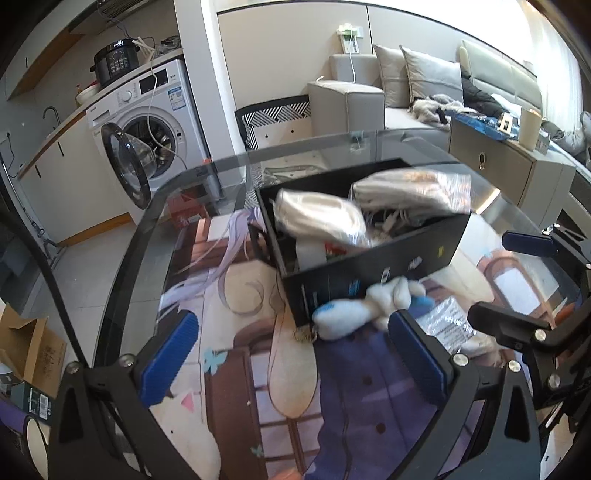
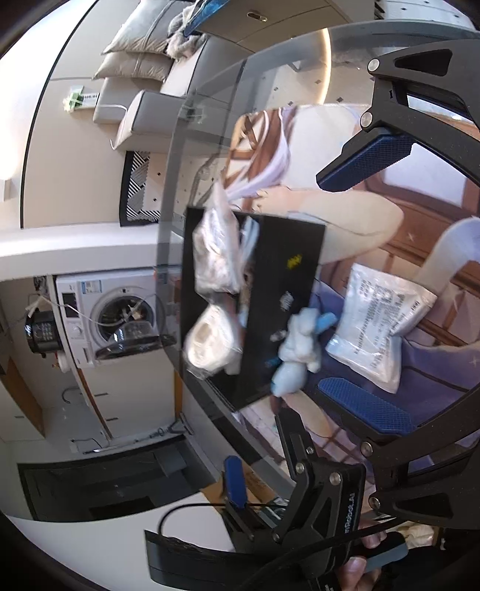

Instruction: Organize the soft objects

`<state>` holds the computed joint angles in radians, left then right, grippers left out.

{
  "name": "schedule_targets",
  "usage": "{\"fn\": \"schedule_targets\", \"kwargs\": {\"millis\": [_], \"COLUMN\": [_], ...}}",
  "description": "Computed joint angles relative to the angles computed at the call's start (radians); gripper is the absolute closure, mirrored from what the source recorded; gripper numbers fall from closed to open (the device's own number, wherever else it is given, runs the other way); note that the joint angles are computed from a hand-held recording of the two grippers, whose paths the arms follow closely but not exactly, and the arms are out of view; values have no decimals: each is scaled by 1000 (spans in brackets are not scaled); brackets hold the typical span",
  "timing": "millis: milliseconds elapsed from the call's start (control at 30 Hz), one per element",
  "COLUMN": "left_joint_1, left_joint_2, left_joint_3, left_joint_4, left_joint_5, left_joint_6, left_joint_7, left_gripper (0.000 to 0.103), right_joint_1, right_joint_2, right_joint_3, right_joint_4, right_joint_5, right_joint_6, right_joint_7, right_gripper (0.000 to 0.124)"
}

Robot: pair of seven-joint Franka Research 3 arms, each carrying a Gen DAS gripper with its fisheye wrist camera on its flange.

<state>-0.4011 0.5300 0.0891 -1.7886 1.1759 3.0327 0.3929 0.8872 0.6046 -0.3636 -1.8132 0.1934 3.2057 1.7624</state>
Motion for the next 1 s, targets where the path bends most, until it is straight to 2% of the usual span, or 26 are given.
{"fn": "schedule_targets", "kwargs": {"millis": [67, 367, 500, 1000], "left_joint_1": [10, 14, 31, 50], "left_joint_2": [-2, -23, -28, -38], "left_joint_3": [-13, -15, -25, -27], "left_joint_4": [-12, -75, -98, -163], "left_joint_5": [-21, -70, -102, -257], "left_joint_6": [-6, -11, -3, 18], "left_joint_7": [18, 46, 62, 169], "left_gripper": [0, 0, 0, 0], "right_joint_1": [-4, -124, -149, -127], "right_joint_2": [0, 4, 24, 77], "right_joint_3": [11, 165, 200, 162], "right_joint_4": [1, 14, 46, 123], "right_joint_5": [-4, -23, -34, -139], "right_joint_6": [-18, -42, -65, -182], "right_joint_7": [-3, -19, -26, 90], "right_gripper": [21, 21, 21, 21]}}
